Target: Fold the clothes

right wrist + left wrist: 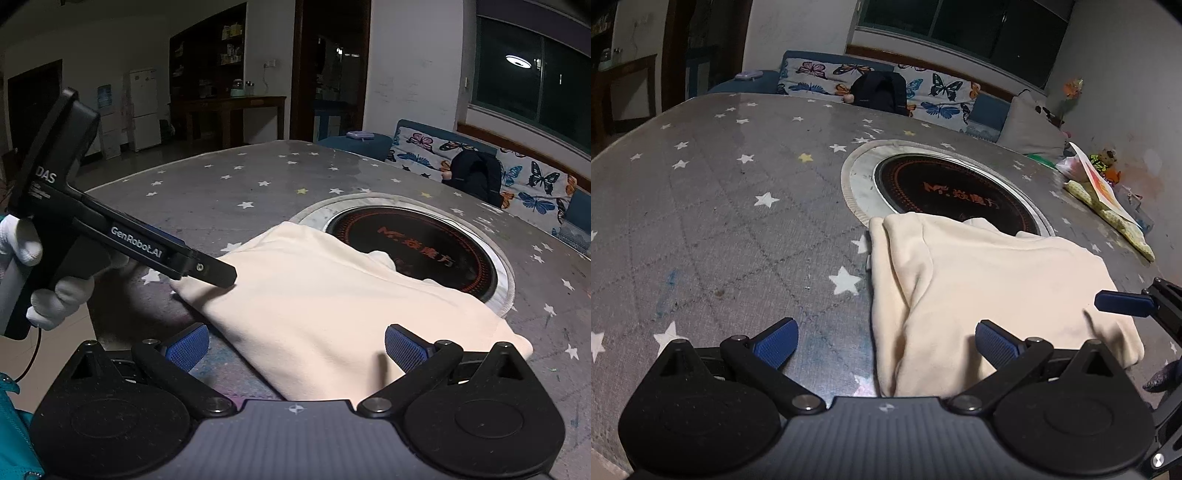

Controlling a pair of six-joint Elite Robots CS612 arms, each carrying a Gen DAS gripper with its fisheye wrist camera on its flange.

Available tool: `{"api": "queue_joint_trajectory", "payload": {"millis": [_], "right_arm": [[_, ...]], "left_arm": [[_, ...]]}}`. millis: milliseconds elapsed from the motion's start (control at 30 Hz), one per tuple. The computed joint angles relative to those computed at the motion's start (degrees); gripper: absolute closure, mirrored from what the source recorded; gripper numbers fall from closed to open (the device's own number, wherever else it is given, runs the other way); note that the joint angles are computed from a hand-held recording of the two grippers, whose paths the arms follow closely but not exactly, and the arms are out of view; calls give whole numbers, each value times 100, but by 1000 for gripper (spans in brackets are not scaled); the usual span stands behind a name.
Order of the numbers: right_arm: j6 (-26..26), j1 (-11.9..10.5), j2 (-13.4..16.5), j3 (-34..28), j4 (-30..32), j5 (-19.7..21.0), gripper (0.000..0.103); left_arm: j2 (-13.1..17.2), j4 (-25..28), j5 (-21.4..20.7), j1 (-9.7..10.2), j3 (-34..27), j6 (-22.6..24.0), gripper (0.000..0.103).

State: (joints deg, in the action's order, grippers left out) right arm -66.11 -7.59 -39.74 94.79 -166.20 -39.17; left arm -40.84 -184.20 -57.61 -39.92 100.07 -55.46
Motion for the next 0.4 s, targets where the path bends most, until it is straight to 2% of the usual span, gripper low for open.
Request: {"api": "queue_joint_trajectory", "payload": {"millis": [200, 400], "right_arm": [[-5, 3, -6, 24, 29, -34, 0], [146, 10, 84, -22, -47, -134, 0]], "left_arm": [[29, -46, 36, 1, -16, -31, 0], [32, 150, 79, -4, -78, -56, 0]]}}
